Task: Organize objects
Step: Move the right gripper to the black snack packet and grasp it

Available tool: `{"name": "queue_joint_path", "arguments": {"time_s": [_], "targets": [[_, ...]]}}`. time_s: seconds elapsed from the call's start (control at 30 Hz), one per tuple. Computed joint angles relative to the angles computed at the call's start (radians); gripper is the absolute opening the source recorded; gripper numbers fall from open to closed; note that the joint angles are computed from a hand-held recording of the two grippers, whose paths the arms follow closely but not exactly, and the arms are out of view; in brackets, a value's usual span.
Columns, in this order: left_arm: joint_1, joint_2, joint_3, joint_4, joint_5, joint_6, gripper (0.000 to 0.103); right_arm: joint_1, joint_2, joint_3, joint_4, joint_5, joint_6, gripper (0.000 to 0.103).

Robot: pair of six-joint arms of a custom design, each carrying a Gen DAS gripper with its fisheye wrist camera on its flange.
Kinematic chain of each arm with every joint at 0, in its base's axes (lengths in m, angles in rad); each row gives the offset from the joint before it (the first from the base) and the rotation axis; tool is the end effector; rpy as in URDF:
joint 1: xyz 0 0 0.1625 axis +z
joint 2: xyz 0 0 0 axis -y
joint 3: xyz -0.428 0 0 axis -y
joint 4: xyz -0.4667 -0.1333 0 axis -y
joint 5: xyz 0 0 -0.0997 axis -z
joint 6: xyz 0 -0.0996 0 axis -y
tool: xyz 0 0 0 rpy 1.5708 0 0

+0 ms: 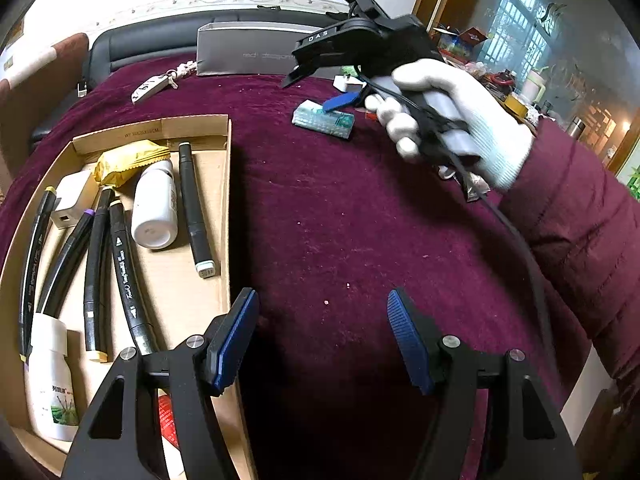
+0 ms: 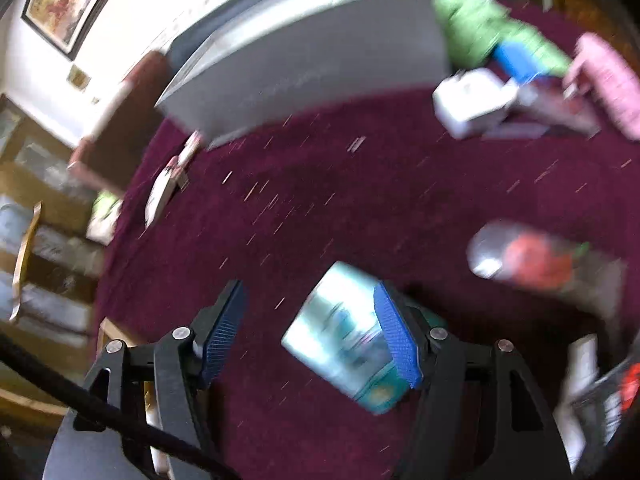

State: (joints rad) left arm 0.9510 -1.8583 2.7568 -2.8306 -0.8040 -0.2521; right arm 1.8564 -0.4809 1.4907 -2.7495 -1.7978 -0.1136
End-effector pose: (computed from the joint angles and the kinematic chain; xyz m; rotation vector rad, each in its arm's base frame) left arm -0.0025 -0.3519 0.1759 0.2723 2.4588 -0.8287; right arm 0.3155 -0.6810 -0.1136 0.5509 -2.8653 0.2747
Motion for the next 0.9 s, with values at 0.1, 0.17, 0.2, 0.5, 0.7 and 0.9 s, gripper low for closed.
{"name": "queue_joint_path", "arguments": {"time_s": [0.1,0.17,0.2,0.5,0.7,0.9], "targets": [[0.000,0.000,0.000,-0.001,-0.005,-0.004,0.061,-0.010,-0.036,0.036,0.154,0.103,-0.085,0.067],[0.001,-0.009,0.003,0.003,-0.012,-0.004,0.061,-0.020,-0.064,0.065,0.321,0.173,-0.146,0.067],[0.001,-0.014,0.006,0.001,-0.017,-0.003,0.061,-0.015,-0.080,0.086,0.351,0.165,-0.172,0.067],[-0.003,0.001,0.006,0.011,-0.049,-0.034,0.062,0.077,-0.084,0.202,-0.277,-0.206,-0.176,0.076],[-0.015,-0.026,0.011,0.051,-0.042,-0.053,0.062,0.090,0.078,0.005,-0.221,-0.403,-0.087,0.061],[-0.004,-0.024,0.010,0.031,-0.059,-0.044,0.062,0.089,0.036,0.038,-0.037,-0.368,-0.080,0.033]]}}
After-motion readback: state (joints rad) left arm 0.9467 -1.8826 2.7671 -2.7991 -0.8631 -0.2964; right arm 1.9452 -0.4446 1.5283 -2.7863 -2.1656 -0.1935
